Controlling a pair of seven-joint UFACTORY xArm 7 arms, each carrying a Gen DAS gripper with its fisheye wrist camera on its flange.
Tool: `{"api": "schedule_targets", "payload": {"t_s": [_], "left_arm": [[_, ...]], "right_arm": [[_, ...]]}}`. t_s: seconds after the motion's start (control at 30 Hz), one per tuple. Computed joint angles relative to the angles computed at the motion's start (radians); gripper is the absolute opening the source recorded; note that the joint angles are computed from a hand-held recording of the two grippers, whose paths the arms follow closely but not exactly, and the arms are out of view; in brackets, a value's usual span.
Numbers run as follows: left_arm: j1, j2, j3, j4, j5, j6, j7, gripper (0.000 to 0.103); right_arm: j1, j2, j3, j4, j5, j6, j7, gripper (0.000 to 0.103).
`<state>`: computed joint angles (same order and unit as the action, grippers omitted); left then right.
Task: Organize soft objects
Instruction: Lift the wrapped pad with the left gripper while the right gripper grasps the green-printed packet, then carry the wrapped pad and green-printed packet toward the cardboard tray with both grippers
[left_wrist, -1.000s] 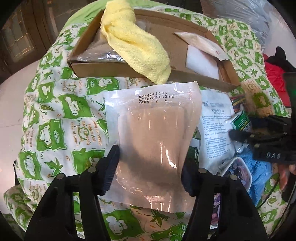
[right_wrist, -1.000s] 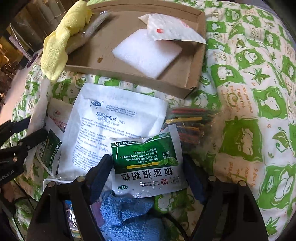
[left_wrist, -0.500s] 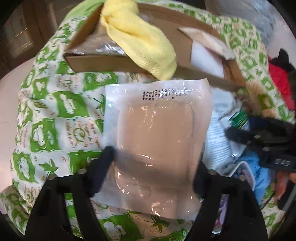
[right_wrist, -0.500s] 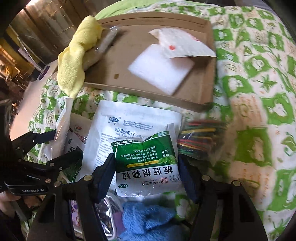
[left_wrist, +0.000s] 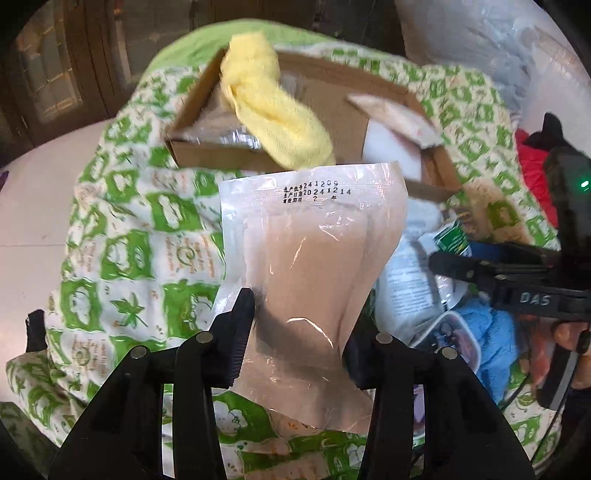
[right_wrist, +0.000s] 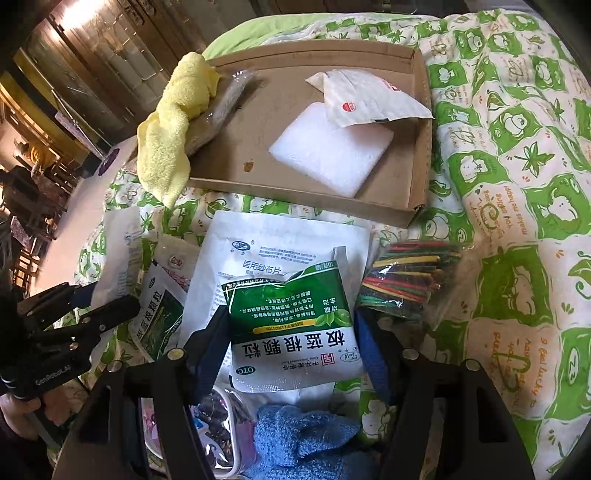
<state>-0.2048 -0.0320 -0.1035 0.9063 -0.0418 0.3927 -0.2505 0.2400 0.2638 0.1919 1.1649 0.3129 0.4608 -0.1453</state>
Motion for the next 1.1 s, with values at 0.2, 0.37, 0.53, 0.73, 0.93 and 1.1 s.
{"api": "schedule_targets", "payload": {"t_s": [0.2,0.37,0.53,0.73,0.93,1.1], "left_arm": [[0.006,-0.038,-0.005,-0.029,0.062,-0.042,-0.061,0.044],[0.013,-0.037,-0.017,-0.016,0.165,-0.025,-0.119,0.044],[0.009,-0.033,-0.017,-0.003,0.202,-0.007,-0.129,0.044],[0.009,-0.029,-0.019,0.028,0.255,-0.004,-0.141,0.044],[0.003,-0.01,-0.018,0.072,0.273,0.01,-0.137,0.044],[-0.008,0.012,-0.02,0.109,0.293,0.032,-0.138,0.044]], "right_arm": [[-0.01,-0.037,0.01,-0.034,0.048,-0.017,-0.026,0.067],[0.005,-0.034,-0.003,-0.029,0.025,-0.009,-0.011,0.067],[0.018,-0.03,-0.01,-0.029,-0.01,-0.011,0.021,0.067],[0.016,-0.028,-0.009,-0.026,-0.028,-0.007,0.035,0.067],[0.019,-0.018,-0.01,-0.018,-0.044,-0.006,0.049,0.067],[0.017,-0.018,-0.007,-0.018,-0.044,-0.005,0.047,0.067]]}}
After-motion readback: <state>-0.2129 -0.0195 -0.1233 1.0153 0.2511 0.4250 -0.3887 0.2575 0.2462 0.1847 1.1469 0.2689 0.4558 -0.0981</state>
